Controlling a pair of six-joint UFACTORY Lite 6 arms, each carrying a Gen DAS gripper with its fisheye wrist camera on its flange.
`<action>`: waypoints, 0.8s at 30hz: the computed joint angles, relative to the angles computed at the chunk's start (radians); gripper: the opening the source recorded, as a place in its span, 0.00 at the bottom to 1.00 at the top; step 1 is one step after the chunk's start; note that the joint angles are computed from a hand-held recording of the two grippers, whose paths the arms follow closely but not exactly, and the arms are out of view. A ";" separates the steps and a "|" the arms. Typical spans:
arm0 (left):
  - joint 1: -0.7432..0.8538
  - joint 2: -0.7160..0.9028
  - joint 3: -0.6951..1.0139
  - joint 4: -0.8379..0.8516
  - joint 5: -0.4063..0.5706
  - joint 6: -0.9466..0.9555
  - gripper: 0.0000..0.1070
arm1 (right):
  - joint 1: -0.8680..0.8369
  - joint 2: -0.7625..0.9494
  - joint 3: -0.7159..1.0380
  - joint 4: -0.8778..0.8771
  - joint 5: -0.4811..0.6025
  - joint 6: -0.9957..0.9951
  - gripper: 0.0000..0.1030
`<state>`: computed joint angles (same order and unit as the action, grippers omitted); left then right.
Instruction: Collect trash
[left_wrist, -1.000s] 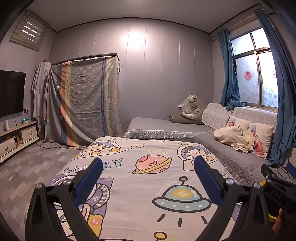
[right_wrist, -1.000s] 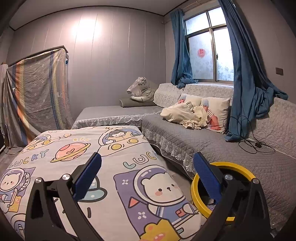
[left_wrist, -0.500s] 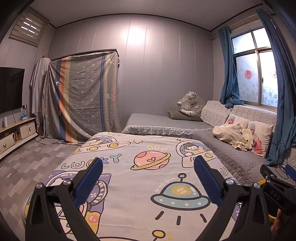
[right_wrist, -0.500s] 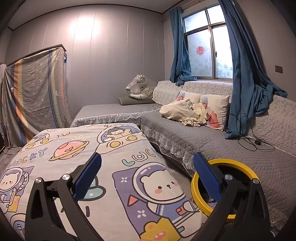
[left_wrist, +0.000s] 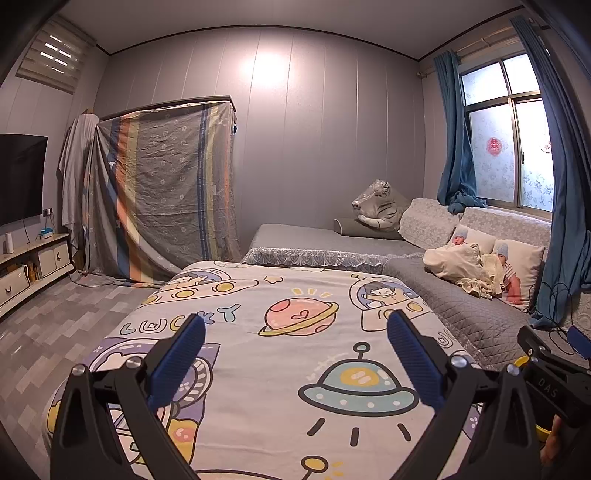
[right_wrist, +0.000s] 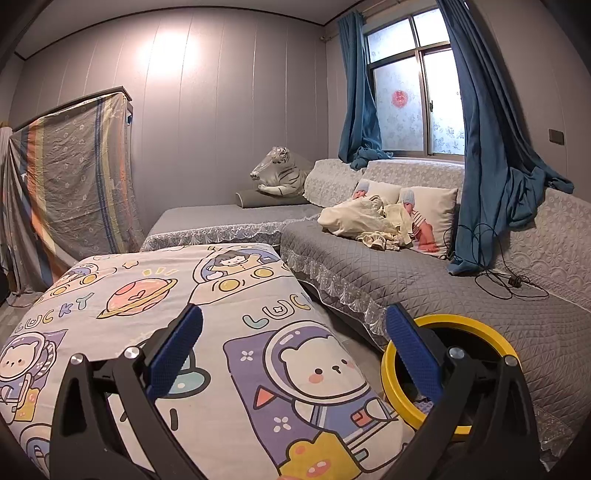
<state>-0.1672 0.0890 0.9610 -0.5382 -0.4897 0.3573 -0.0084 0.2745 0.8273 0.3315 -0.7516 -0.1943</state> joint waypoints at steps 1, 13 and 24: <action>0.006 0.003 0.004 0.014 0.005 -0.011 0.89 | -0.002 -0.001 -0.002 -0.002 0.001 0.002 0.92; 0.014 0.011 -0.004 0.051 0.004 -0.042 0.89 | 0.000 0.003 0.004 0.002 0.007 -0.004 0.92; 0.017 0.024 0.010 0.085 0.023 -0.075 0.89 | -0.004 0.017 0.008 -0.009 0.006 0.008 0.92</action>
